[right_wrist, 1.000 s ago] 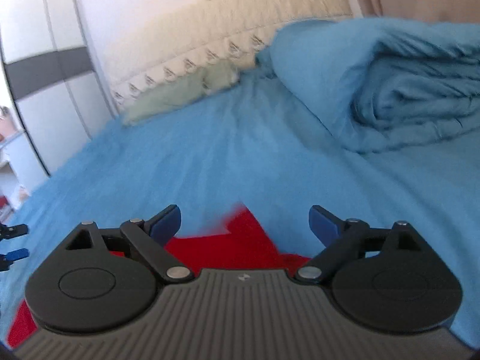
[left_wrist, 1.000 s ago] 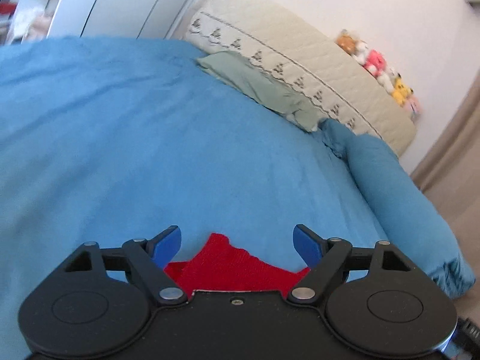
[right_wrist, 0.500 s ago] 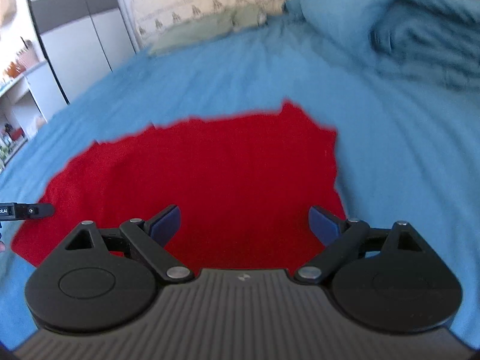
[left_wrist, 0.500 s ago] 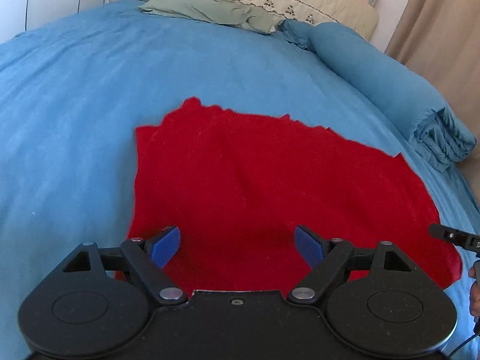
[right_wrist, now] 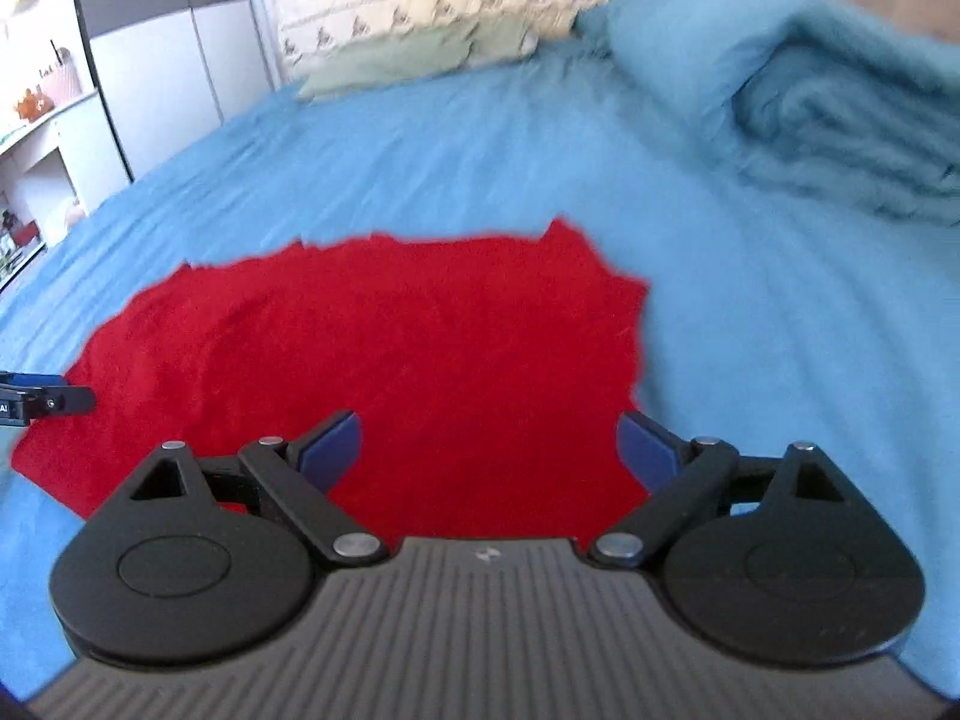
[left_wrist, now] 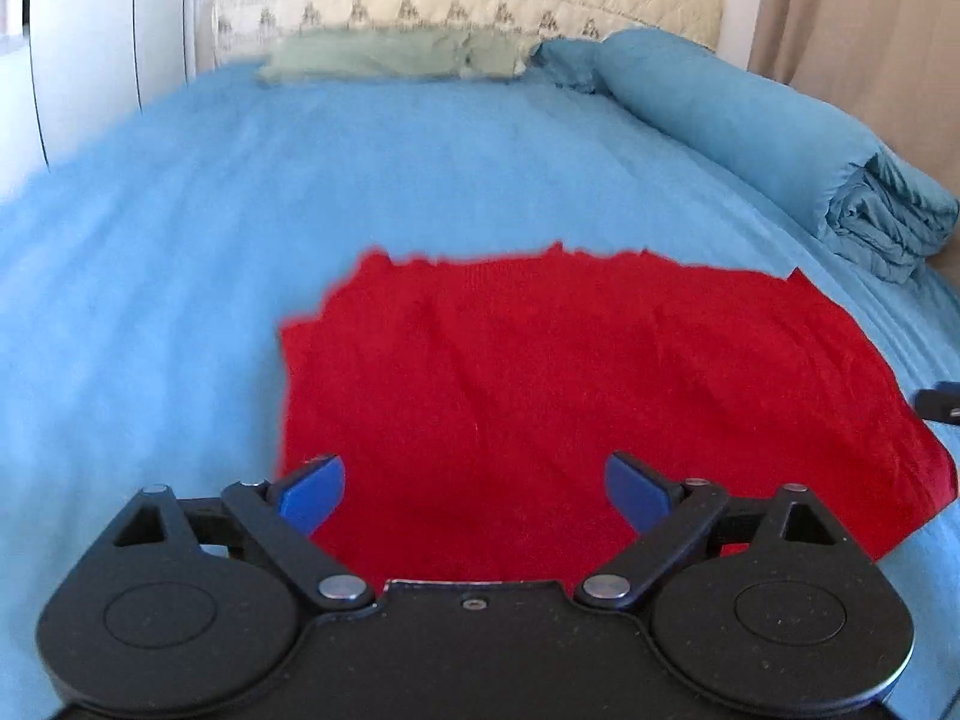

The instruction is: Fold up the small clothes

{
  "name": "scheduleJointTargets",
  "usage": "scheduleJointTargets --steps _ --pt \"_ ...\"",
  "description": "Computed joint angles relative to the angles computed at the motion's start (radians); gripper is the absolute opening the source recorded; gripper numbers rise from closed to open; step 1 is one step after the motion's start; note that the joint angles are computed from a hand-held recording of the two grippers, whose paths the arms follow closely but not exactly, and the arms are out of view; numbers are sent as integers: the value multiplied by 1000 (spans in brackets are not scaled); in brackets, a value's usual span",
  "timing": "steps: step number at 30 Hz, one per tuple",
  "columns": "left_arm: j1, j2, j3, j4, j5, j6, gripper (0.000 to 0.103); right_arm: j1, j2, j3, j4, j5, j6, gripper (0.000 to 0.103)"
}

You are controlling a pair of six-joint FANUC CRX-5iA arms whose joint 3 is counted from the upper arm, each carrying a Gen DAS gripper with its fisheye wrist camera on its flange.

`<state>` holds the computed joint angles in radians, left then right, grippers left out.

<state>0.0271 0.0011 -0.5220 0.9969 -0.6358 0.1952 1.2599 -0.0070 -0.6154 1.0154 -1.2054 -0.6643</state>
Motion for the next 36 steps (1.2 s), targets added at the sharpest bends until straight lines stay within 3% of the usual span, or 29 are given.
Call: scheduleJointTargets --steps 3,7,11,13,15,19,22,25,29,36 --pt "-28 -80 -56 83 55 -62 103 93 -20 30 -69 -104 -40 103" --pt "-31 -65 -37 105 -84 22 103 180 -21 57 -176 -164 -172 103" --pt "-97 -15 -27 118 -50 143 103 219 -49 -12 -168 -84 -387 103" --pt "-123 22 -24 178 -55 147 103 217 -50 -39 -144 -56 -470 102" --pt "-142 52 -17 206 -66 150 103 203 -53 -72 -107 -17 -540 94" --pt "-195 71 1 160 -2 178 103 162 -34 -106 -25 21 -652 90" --pt "-235 59 2 52 123 274 103 132 -8 -113 27 18 -731 87" --pt "-257 53 -13 14 214 314 103 105 16 -112 61 11 -781 80" --pt "-269 63 -16 -7 264 327 103 81 35 -118 97 15 -836 74" --pt "-286 60 -29 -21 306 273 103 62 60 -98 88 7 -854 51"
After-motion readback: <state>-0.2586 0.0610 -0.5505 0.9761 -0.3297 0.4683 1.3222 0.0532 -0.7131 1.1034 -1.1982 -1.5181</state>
